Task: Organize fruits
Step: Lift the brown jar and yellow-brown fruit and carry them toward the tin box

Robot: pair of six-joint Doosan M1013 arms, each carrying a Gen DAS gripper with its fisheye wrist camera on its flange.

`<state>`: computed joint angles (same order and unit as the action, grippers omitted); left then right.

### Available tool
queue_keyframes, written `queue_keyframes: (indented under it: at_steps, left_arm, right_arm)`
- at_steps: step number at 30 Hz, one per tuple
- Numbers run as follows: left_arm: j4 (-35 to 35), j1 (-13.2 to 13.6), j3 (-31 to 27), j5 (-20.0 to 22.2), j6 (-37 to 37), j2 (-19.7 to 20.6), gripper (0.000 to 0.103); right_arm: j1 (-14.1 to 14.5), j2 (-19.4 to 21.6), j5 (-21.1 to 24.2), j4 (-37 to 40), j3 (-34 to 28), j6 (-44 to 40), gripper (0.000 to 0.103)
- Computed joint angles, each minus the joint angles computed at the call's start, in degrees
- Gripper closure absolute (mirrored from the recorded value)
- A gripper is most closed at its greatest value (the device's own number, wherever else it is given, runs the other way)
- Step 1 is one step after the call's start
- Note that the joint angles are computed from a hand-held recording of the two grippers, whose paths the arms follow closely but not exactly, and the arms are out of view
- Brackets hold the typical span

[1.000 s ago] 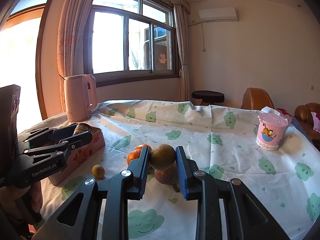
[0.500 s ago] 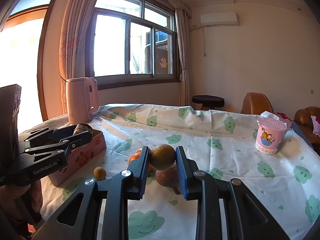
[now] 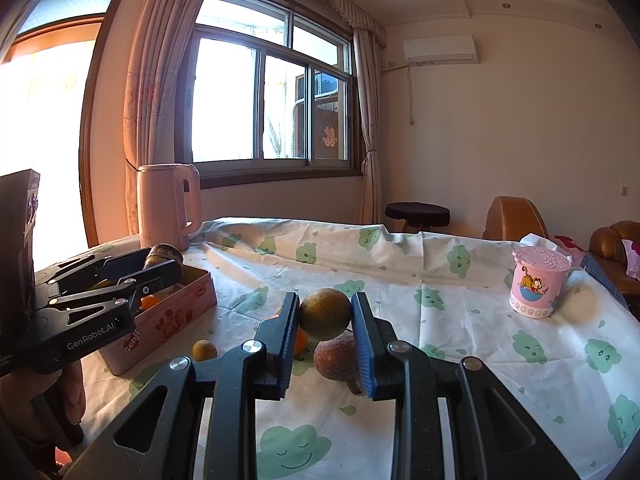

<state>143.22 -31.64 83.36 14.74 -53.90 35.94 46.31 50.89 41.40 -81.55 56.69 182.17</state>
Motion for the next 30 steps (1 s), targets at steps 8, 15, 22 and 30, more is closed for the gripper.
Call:
queue_keyframes:
  at_steps: [8,15,22,30]
  left_arm:
    - [1.3,-0.2,1.1,2.6,-1.6,-0.4,0.061]
    - [3.0,-0.1,1.6,2.0,-4.2,-0.7,0.061]
    - [4.5,0.1,2.0,2.5,-6.0,-0.9,0.061]
    - [2.8,0.3,2.3,2.4,-4.4,-1.2,0.061]
  right_arm:
    - [0.3,-0.2,0.7,-3.4,0.8,2.5,0.075]
    - [0.3,0.0,-0.1,-2.0,0.1,0.8,0.075]
    - [0.3,0.1,0.1,-3.4,0.2,1.6,0.075]
    - [0.3,0.6,-0.4,-1.4,-1.4,-1.4,0.075]
